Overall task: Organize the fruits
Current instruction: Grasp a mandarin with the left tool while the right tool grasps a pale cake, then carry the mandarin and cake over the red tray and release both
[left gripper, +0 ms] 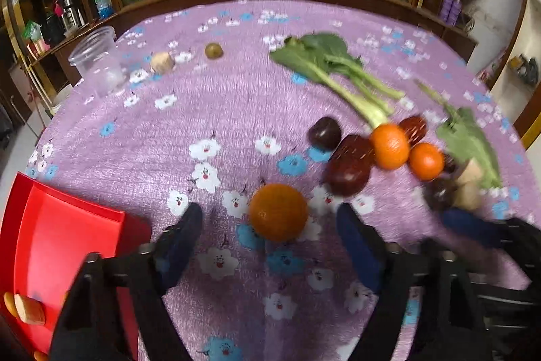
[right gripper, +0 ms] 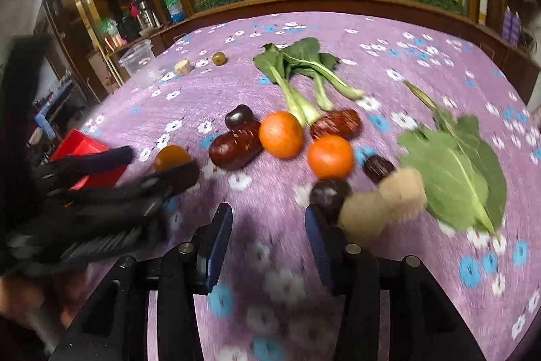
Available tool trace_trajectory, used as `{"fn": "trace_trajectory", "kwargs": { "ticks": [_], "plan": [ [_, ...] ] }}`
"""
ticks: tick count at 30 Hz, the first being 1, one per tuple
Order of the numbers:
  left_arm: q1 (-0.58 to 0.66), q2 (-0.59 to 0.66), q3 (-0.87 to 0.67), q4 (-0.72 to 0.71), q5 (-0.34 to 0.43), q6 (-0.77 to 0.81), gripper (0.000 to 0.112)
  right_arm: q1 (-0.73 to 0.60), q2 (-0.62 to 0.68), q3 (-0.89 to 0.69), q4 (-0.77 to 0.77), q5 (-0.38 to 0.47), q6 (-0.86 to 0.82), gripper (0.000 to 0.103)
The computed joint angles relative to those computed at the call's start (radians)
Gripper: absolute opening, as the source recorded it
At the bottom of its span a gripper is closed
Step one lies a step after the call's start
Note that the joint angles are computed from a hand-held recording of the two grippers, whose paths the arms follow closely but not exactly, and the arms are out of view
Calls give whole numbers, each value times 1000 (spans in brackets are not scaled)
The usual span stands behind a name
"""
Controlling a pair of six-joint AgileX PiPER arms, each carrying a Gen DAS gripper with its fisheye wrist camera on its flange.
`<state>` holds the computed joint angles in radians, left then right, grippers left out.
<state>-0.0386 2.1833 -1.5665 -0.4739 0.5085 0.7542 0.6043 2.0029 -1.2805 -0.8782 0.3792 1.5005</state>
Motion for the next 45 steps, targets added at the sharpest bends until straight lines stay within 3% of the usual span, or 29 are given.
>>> {"fn": "trace_trajectory", "kwargs": {
  "ticks": [1,3,6,7,16,22,25,28,31,32,34,37,41,45],
  "plan": [
    [0,14,-12,3,13,1,59,10,-30,44,-68,5,80,49],
    [0,15,6,-32,-20,31,55,27,-95,140,-215,10,252,49],
    [0,13,20,-76,-37,68,46,36,-131,183,-262,53,313,49],
    [0,9,30,-101,-44,104,35,32,-137,188,-271,54,320,49],
    [1,12,15,-103,-26,102,33,-5,-20,25,-145,116,109,50],
    [0,9,26,-116,-46,119,33,29,-81,117,-253,166,302,50],
    [1,11,28,-131,-50,133,33,-5,-102,166,-280,151,393,50],
    [0,12,27,-130,-47,132,33,-60,-66,124,-203,64,251,50],
    [0,11,27,-133,-50,136,33,-73,-30,88,-214,63,266,49],
    [1,9,31,-138,-52,140,33,-77,-26,86,-223,58,283,48],
    [0,7,36,-139,-56,143,33,-98,-21,85,-232,5,290,34],
    [0,6,37,-143,-57,148,33,-81,-5,55,-222,42,255,30],
    [3,1,31,-117,-24,115,32,-82,-20,87,-288,28,339,29],
    [34,-79,135,-279,-16,292,32,-23,-75,147,-353,94,432,29]
  ]
}}
